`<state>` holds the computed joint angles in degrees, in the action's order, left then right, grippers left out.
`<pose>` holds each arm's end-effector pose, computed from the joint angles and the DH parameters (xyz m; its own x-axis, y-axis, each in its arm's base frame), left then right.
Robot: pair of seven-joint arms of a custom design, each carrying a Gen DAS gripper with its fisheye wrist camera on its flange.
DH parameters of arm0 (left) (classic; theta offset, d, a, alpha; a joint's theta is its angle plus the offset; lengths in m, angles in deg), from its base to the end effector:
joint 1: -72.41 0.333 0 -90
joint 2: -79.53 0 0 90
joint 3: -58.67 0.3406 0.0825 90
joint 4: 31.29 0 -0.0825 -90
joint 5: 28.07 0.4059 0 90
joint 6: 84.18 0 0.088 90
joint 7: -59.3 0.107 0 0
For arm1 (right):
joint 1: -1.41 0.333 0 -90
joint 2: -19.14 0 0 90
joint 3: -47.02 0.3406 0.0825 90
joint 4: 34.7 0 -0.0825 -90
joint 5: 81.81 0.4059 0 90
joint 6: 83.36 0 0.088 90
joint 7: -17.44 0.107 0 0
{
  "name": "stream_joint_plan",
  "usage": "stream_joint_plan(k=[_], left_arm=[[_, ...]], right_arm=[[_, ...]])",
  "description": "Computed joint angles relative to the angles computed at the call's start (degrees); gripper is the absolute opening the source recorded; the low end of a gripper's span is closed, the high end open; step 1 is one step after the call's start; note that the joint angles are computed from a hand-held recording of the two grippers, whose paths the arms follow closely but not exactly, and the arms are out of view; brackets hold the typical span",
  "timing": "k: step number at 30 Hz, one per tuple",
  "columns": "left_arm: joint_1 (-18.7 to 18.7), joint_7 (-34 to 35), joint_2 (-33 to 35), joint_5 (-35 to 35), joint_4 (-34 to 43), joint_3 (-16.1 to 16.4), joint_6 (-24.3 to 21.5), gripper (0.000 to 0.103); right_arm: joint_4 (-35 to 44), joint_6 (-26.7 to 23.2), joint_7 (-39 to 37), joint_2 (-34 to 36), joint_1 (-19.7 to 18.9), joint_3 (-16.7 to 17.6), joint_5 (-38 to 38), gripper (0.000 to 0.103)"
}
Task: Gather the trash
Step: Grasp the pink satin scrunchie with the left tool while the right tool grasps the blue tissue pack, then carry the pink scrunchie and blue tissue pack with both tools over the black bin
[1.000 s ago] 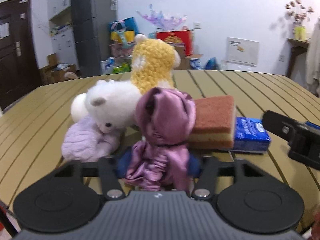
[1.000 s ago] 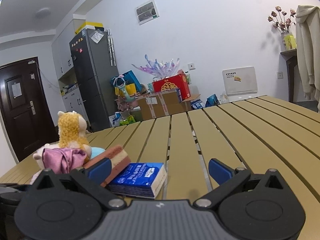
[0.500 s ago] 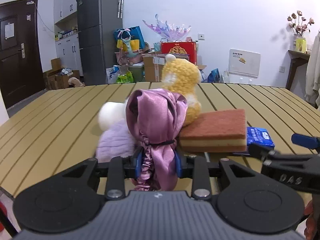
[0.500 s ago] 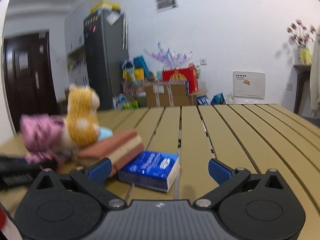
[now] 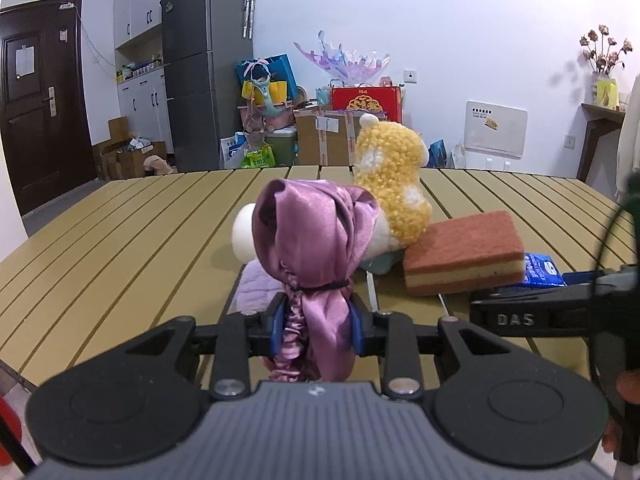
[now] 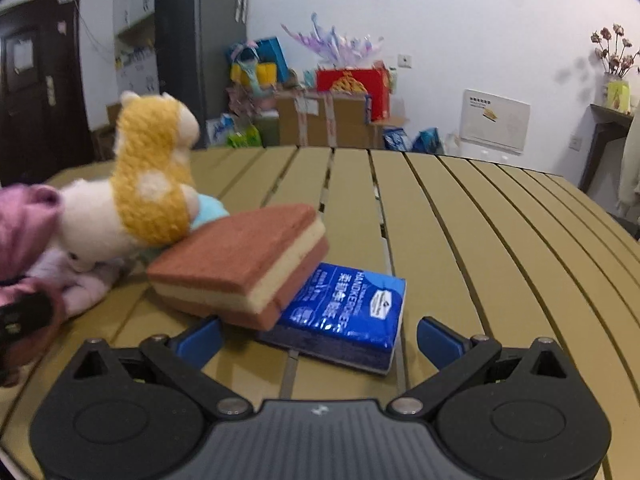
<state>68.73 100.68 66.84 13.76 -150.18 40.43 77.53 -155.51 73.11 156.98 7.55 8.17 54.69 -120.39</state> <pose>0.4976 -0.2547 0.6401 -0.1204 -0.9915 -0.0486 -0.4749 0.1005 -0.8743 0.5340 0.1680 0.6100 -0.0904 -0.9959 -0.0070 -0.5881 0.0590 -0.8067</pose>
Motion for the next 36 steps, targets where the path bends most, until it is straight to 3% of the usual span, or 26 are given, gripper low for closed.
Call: stream_joint_plan(k=[3,6,8,9,21,36], left_arm=[[-0.1,0.7,-0.5,-0.9,-0.6,0.5,0.4,0.031],[0.1,1.5,-1.1,-1.9,-1.4,0.6,0.9,0.031],[0.1,1.7,-0.8,-2.5,-0.9,0.3,0.4,0.031],[0.1,1.8,-0.9,-2.8,-1.0,0.4,0.3,0.031],[0.3,3.8,-3.5,-5.9,-2.1,0.2,-1.1,0.031],[-0.3,10.0,-11.1,-13.9,-6.9,0.5,-2.4,0.031]], right_arm=[[3.3,-3.8,-3.0,2.2,1.5,-0.5,3.9,0.099],[6.5,-6.6,-0.5,4.1,1.8,-0.2,1.5,0.096],[7.9,-7.8,-0.8,5.2,2.6,-0.9,2.4,0.079],[7.8,-7.0,-0.4,5.2,2.9,-1.3,2.7,0.077],[0.3,-0.1,-6.2,-0.9,2.5,-3.2,13.6,0.075],[-9.8,1.5,-8.9,-13.5,-1.2,0.8,18.3,0.075]])
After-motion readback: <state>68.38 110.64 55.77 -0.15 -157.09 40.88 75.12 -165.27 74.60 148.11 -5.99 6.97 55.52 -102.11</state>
